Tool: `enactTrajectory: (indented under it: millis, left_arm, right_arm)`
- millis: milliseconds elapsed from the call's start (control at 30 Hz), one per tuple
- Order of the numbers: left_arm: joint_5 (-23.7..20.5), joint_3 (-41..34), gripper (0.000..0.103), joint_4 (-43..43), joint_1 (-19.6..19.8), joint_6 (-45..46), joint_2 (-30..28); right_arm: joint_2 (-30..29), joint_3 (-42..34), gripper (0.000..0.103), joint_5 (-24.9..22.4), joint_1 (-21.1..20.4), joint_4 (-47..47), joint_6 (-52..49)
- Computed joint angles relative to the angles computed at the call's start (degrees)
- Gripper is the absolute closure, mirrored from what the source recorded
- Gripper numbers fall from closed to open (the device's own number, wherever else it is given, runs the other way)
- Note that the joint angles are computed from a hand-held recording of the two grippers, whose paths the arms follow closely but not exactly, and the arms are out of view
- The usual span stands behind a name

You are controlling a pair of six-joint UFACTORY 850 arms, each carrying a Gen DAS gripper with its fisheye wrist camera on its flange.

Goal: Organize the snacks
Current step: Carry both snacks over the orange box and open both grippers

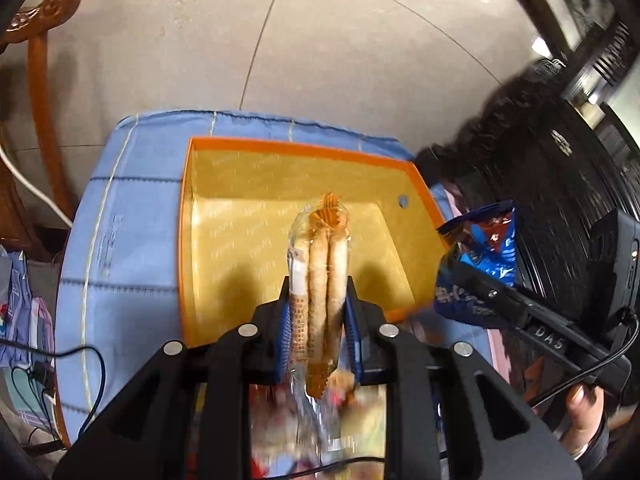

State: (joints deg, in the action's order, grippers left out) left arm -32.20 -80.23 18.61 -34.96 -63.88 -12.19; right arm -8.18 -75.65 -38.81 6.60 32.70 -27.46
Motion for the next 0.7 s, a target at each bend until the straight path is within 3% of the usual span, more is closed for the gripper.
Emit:
enactTrajectory:
  millis: [167,200,267,367,700]
  left_arm:
    - [-2.1,-5.3,0.078,-4.6,3.0,3.1,-5.7]
    - [-3.5,-6.4,0.050,-4.7,3.2,2.4,-6.9]
    - [-8.4,-7.4,0.005,-1.6,3.2,-2.8,-8.2]
    - [-5.7,-3.0,0.004,5.1,2.3,-10.9,-5.0]
    - [-8.2,9.7,0.004,0.4,-1.9,-10.3,4.1]
  right_arm:
    - [-6.6,-5.7,0.055,-1.9,0.6,-4.2,5.1]
    - [-6.8,-5.6,0.039,-1.7,1.0,-5.4,7.1]
    - [-6.8,-5.1,0.009,-0.9,0.5,-5.8,8.7]
    - [-4.3,-1.5,0.009,0.9,-0.6,-3.7,3.1]
    - [9.7,15.5,0.008,-1.3,-6.3,-0.5,-7.3]
